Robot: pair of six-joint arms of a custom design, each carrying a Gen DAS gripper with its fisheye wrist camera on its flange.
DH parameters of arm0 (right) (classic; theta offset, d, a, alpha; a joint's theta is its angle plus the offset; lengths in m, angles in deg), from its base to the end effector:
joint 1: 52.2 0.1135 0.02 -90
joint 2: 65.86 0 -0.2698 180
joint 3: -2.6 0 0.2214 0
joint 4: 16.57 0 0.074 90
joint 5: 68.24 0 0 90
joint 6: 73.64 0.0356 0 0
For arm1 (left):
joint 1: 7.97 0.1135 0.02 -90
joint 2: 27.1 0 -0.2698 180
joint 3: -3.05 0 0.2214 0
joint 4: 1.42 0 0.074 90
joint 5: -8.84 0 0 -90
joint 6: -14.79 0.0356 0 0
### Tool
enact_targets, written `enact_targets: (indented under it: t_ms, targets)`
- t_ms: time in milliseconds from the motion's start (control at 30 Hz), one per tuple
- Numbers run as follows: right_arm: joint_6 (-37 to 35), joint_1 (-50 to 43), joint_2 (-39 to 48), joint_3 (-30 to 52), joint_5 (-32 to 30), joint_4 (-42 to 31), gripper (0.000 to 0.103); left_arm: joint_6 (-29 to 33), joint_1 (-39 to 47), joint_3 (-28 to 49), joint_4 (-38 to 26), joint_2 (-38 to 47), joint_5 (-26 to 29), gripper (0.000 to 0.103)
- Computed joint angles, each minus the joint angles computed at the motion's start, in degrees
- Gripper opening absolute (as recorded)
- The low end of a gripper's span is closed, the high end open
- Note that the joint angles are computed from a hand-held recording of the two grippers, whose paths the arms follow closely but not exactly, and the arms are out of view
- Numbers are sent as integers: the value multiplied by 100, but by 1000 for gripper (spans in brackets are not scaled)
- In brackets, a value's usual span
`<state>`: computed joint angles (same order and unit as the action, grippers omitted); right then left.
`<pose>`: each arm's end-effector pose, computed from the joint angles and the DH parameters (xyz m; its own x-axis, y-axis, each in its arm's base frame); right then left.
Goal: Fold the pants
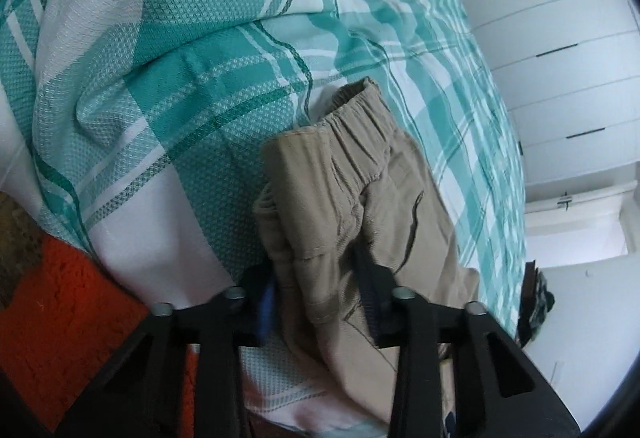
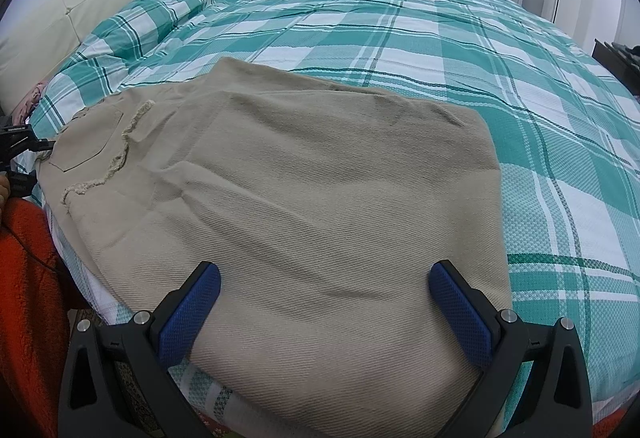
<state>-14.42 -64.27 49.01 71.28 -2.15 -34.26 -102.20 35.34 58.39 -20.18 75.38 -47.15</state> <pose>0.3293 -0.0557 0.1028 -0.7629 -0.3153 -0.5645 -0.4350 0.8962 0.0874 0.2110 0.1715 0.1201 -0.4093 -0.9028 -0.1321 -0.6600 0.3929 -0.6403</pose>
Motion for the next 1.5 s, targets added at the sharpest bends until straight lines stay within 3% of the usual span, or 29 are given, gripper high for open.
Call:
enact_targets:
  t_ms: [300,533,700,833,967,1100,1167,1233,1300,1333,1433,1500]
  targets:
    - [3,-6,3,22,-2,-14,103,61,4,-225,125,-442,22,17]
    - [-8,0,-3,79,30,-127,103,64,-430,-335,-308,-1698,-100,15]
    - [41,15,-37,193,86,-375,103,71,-1851,355,-1200,-2745,-732,15]
    - [221,-21,-128,496,38,-926,102,18,-3730,1153,-1666,-2931,-1717,14]
    - [766,-496,-448,643,-713,-1214,102,-229,-5356,1920,-1559,-2138,-2134,14]
    - [1314,-1018,-884,424,-935,-445,102,-343,-6539,2677,-1359,-709,-2386,16]
    - [1724,-1355,-1003,340,-930,70,102,-245,-7001,3313,-1537,346,-2544,27]
    - [1942,-1564,-986,418,-948,203,102,55,-7387,4115,-2114,1344,-2931,31]
    - [1987,-1790,-855,546,-940,195,102,189,-7617,4487,-2511,1674,-3294,32]
    - [1968,-1858,-781,621,-913,155,102,242,-7715,4450,-2534,1587,-3503,38]
    - [1951,-2054,-684,730,-989,-15,102,413,-7668,3819,-2129,790,-3420,70]
    - [2026,-2168,-576,869,-1131,-109,102,477,-7509,3280,-1869,41,-3714,79]
